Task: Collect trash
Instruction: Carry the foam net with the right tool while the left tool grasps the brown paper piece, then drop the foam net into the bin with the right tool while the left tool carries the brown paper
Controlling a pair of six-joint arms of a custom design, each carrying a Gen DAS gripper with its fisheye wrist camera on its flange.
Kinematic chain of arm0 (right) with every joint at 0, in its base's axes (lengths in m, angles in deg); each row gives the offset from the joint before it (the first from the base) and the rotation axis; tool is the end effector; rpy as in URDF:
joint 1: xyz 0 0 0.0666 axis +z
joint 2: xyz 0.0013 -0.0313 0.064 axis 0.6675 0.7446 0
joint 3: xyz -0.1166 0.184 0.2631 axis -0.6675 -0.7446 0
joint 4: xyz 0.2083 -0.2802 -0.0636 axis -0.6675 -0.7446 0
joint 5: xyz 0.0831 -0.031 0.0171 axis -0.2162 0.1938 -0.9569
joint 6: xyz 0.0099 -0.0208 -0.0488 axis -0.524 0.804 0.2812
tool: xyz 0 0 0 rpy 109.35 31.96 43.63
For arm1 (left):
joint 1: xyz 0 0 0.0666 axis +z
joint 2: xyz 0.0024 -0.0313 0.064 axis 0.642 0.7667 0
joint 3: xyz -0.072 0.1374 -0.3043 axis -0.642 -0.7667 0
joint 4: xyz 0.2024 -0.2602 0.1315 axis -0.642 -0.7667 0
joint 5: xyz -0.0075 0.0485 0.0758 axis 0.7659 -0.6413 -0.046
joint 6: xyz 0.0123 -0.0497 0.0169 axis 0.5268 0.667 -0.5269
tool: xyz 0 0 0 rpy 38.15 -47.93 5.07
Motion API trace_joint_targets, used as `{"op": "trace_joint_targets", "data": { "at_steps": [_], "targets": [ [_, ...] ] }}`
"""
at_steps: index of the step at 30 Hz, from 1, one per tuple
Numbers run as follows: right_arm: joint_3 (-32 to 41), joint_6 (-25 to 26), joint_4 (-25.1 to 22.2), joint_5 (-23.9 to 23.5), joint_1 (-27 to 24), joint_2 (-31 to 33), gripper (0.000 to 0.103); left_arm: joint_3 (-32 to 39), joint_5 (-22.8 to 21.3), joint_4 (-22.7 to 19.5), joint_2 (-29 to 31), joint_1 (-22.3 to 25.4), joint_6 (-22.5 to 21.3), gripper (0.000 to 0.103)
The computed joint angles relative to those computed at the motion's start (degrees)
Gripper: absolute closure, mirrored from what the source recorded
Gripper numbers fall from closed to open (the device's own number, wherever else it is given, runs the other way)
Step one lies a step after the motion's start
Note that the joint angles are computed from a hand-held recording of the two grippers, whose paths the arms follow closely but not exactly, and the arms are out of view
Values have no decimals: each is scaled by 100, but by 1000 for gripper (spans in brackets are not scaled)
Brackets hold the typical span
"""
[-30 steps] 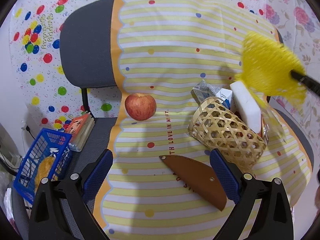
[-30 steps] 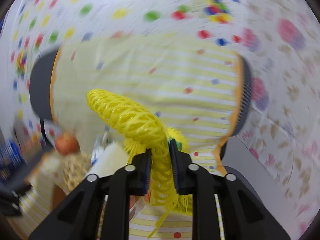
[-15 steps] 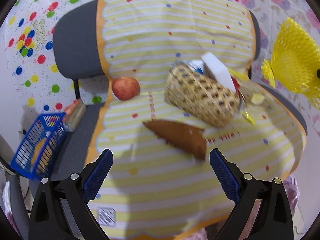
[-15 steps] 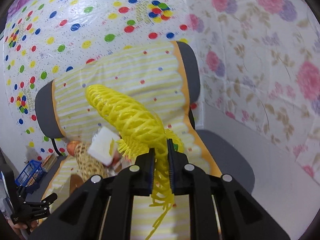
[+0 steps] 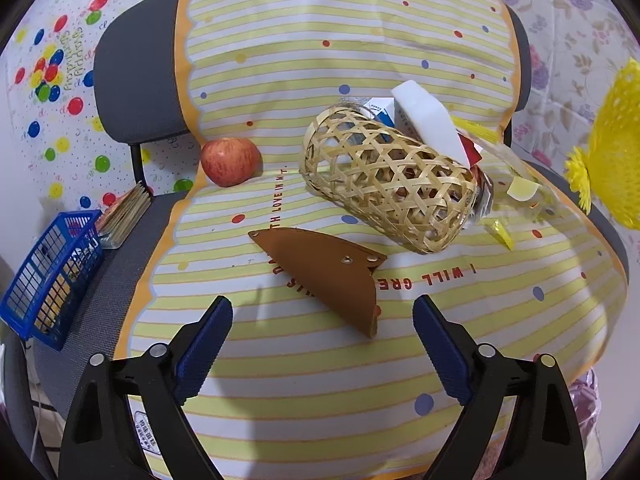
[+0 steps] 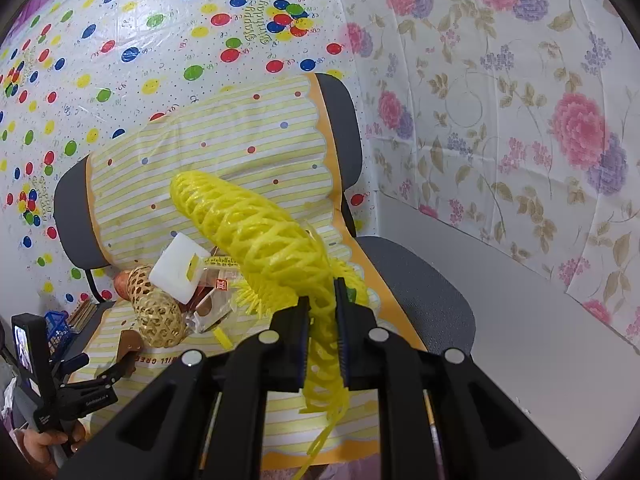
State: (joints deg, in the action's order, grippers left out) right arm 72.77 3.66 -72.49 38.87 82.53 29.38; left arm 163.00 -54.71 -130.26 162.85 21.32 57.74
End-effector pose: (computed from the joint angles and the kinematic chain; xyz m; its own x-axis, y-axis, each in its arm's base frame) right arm 0.2668 0.1908 0.5828 -0.2679 0.4323 -0.8610 0.4763 0.8363 0.2717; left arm 0.4459 -0.1530 0.5215 -0.6004 0.3164 -0.7345 0.4281 0.9029 0.0389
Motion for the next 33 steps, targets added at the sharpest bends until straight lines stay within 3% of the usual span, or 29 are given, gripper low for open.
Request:
{"op": "trace_joint_targets", "data": {
  "at_steps": [1, 6, 9, 11, 14, 22, 27, 33],
  "targets": [
    [0, -6, -8, -14, -3, 1, 91, 18, 3, -30, 23, 6, -30, 36],
    [-43, -6, 43, -45, 15, 15, 91, 20, 47, -132, 98, 22, -78, 50],
    [-75, 57, 104, -82, 26, 8, 91, 64, 105, -152, 129, 39, -65, 67],
    [-33, 85, 92, -87, 59, 39, 91, 65, 174, -138, 103, 75, -74, 86],
    [-10, 72, 82, -51, 126, 68, 91, 14, 242, 0, 17, 154, -74, 96],
    [222, 36, -48, 110, 401, 184, 91, 110, 966, 30, -364, 575, -115, 99],
    [350, -88, -179, 127, 541, 272, 91, 59, 968, 119, -703, 688, -58, 99],
    [519, -388, -468, 140, 736, 365, 91, 64, 1578, 9, -989, 660, -172, 99]
  ]
}}
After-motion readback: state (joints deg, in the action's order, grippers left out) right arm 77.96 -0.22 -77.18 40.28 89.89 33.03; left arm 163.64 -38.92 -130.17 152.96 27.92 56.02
